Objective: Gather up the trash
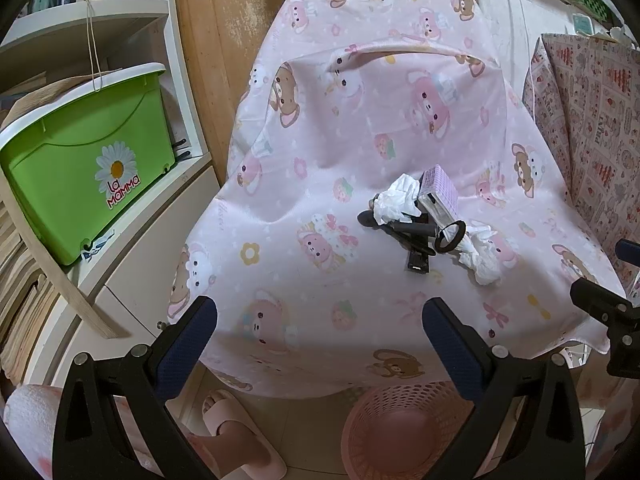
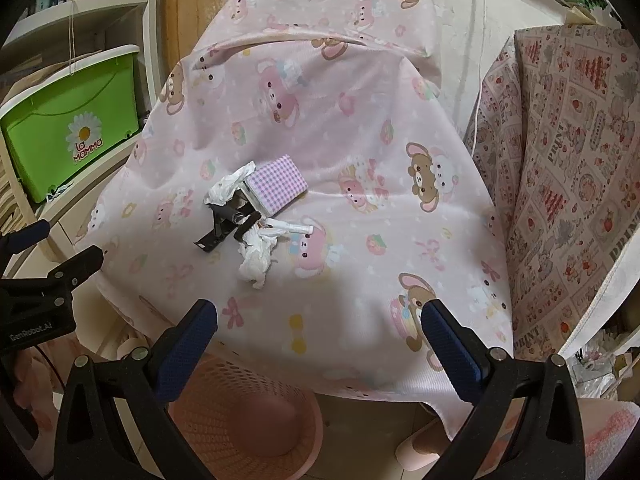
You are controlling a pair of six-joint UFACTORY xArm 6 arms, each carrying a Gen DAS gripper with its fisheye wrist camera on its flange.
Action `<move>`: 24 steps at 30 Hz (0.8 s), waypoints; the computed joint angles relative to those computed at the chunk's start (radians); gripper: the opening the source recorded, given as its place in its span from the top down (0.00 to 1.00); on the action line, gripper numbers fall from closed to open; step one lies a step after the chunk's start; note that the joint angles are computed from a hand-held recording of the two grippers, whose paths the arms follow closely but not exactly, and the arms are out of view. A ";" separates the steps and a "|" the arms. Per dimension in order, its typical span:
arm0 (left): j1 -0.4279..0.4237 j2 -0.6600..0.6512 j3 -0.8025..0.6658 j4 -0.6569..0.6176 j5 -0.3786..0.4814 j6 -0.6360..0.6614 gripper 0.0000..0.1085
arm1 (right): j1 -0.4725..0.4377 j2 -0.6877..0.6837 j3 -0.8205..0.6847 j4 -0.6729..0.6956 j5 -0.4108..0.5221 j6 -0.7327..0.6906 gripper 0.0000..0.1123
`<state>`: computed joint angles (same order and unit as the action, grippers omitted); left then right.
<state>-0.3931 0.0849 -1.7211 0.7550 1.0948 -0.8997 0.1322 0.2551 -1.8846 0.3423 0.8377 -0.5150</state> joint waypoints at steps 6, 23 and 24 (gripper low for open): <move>0.000 0.001 -0.001 0.000 0.001 -0.001 0.06 | 0.003 -0.004 0.014 0.011 -0.025 -0.019 0.09; -0.004 0.001 0.005 0.022 0.022 -0.004 0.06 | 0.011 -0.013 0.041 0.068 -0.063 -0.073 0.09; -0.007 0.004 0.002 0.027 0.029 -0.008 0.06 | 0.012 -0.012 0.041 0.059 -0.064 -0.071 0.09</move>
